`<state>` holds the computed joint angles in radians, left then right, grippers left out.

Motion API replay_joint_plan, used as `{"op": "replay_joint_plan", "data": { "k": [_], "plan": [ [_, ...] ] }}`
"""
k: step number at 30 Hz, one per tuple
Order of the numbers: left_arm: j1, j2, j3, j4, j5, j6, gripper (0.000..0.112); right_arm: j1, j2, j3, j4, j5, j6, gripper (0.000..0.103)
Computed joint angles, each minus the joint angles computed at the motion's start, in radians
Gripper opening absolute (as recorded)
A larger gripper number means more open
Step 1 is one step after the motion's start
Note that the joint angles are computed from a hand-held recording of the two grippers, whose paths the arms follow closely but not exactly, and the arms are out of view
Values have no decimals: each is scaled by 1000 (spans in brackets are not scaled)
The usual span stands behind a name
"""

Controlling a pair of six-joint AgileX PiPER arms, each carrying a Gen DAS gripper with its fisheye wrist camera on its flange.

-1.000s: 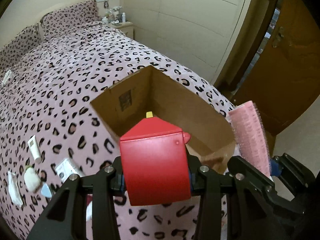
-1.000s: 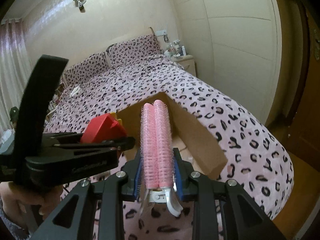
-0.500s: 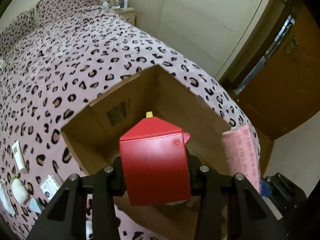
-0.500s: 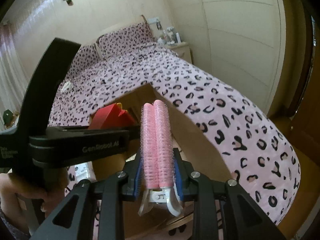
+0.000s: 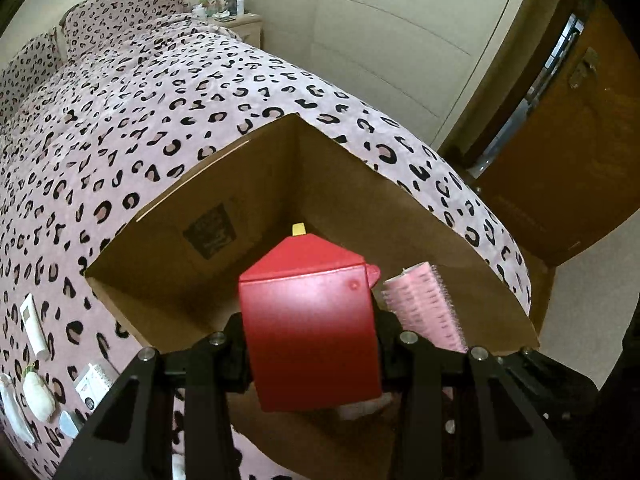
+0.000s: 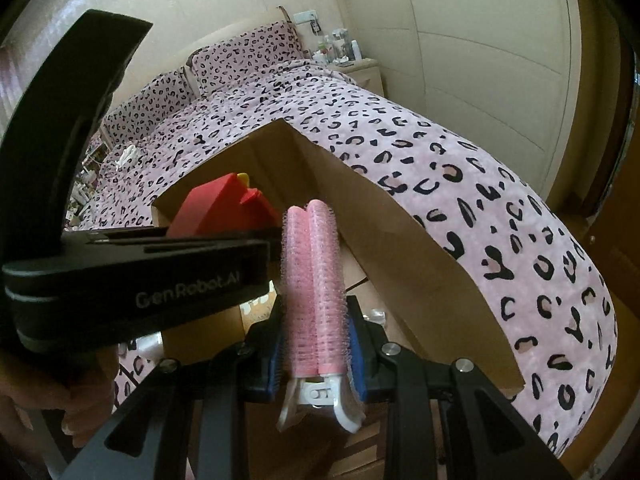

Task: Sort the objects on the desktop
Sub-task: 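Lower into the cardboard box and open the left tool while the right tool releases the roller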

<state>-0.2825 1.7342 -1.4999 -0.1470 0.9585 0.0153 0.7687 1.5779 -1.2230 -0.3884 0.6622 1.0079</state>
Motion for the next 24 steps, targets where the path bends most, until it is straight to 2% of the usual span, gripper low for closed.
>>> {"op": "replay_joint_plan", "data": {
  "k": [9, 11, 13, 20, 24],
  "plan": [
    [-12, -4, 8, 26, -9, 1, 46, -2, 8, 4, -8, -2, 10, 31],
    [-6, -12, 19, 15, -21, 6, 58, -9, 10, 0, 16, 4, -1, 37],
    [3, -23, 29, 6, -35, 7, 64, -16, 7, -1, 48, 3, -21, 37],
    [47, -64, 27, -25, -23, 13, 64, 2, -33, 12, -8, 7, 45, 37],
    [73, -129, 47, -21, -2, 12, 64, 27, -56, -13, -37, 55, 64, 37]
  ]
}}
